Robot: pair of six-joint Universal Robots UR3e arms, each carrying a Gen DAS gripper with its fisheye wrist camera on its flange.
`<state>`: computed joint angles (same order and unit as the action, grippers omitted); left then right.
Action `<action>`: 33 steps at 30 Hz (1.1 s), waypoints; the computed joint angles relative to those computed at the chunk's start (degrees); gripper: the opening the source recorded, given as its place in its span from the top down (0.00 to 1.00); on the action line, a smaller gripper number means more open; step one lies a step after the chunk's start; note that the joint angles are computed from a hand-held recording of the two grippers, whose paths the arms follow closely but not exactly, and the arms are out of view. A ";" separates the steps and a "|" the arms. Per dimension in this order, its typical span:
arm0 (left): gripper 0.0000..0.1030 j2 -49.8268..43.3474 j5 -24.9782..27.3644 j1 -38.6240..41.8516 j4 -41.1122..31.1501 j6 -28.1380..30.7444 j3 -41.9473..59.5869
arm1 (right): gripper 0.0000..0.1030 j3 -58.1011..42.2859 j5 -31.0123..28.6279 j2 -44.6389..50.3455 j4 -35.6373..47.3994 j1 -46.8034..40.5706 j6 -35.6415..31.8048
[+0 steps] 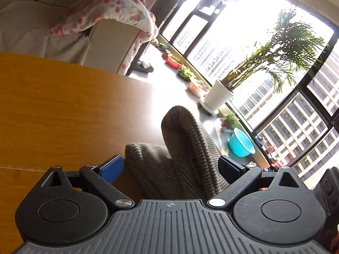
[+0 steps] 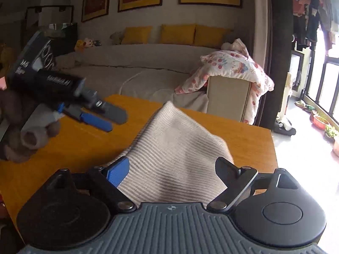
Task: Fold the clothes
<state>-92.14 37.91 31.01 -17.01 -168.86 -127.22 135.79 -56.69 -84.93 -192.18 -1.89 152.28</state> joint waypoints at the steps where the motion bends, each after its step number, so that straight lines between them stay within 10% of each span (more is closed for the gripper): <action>1: 0.04 -1.13 2.37 -1.81 2.92 -1.67 0.94 | 0.20 0.93 -1.24 0.62 0.26 1.05 -1.10; 7: 0.04 -6.29 21.63 -14.68 12.77 -3.95 6.84 | 0.21 4.20 -2.39 -0.23 0.06 -1.62 -12.18; 13: 0.04 -6.77 26.89 -16.82 13.39 -2.79 5.29 | 0.18 4.83 -13.53 4.64 -16.38 0.59 -11.17; 18: 0.04 -7.18 26.11 -15.84 14.45 -4.63 4.74 | 0.18 7.33 -3.27 -2.42 -15.51 -2.30 -0.31; 23: 0.04 -6.11 26.60 -15.58 14.87 -5.81 4.26 | 0.20 1.17 -20.46 14.68 -31.50 12.64 0.76; 25: 0.05 -4.31 24.41 -14.05 15.56 -6.91 3.14 | 0.44 -1.69 -25.21 19.02 -32.34 15.60 0.08; 33: 0.20 -10.76 12.68 -13.63 19.43 -14.49 13.04 | 0.61 3.24 -22.06 15.00 -27.82 12.15 -6.62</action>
<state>-102.89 50.60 17.37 2.42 -183.35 -114.18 139.04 -78.75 -69.93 -220.01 10.27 145.65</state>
